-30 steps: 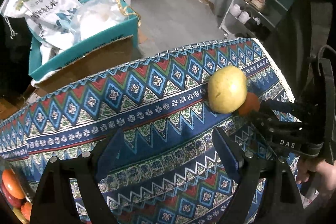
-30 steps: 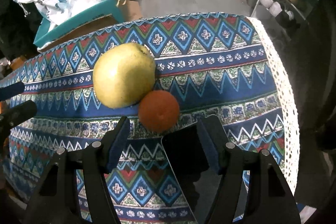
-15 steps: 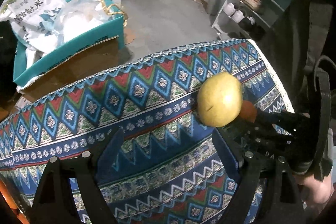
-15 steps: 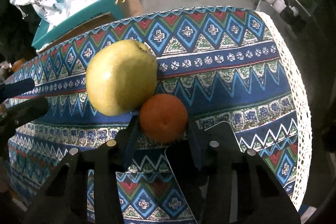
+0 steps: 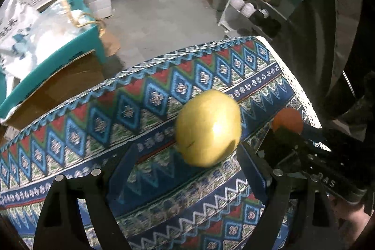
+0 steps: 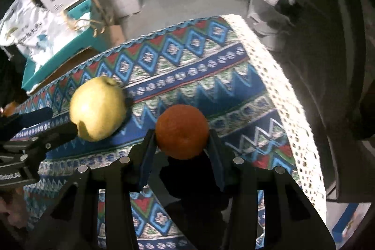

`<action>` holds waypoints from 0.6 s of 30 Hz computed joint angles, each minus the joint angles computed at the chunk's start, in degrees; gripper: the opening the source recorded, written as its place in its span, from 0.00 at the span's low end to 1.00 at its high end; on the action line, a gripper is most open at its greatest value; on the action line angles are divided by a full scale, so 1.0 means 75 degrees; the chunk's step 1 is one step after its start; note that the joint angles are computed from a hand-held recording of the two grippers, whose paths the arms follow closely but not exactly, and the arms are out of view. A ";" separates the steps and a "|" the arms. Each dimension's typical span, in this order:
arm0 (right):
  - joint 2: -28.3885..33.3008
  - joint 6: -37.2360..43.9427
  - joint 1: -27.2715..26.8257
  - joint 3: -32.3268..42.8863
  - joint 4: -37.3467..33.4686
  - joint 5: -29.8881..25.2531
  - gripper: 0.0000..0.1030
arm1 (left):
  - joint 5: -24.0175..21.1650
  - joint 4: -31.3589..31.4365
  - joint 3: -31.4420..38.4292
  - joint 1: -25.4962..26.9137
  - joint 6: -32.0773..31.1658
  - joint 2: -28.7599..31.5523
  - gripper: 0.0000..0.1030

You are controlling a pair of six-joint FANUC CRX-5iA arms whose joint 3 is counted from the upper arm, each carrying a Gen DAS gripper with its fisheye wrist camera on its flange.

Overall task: Organize fruits
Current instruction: 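Close the left tool on the yellow pomelo while the right tool grasps the small orange, then lift and carry the pomelo with the left tool while the right tool carries the orange to the bowl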

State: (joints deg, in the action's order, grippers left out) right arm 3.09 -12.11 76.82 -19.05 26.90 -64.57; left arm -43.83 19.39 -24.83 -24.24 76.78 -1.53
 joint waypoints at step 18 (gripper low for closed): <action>-0.0135 -0.0333 0.0137 -0.0117 0.0171 -0.0091 0.42 | 0.0127 0.0620 0.0220 -0.0266 -0.0358 0.0822 0.68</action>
State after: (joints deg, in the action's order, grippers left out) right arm 2.08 -14.60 77.85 -19.92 28.19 -65.25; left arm -42.87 24.04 -23.18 -26.24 74.09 4.64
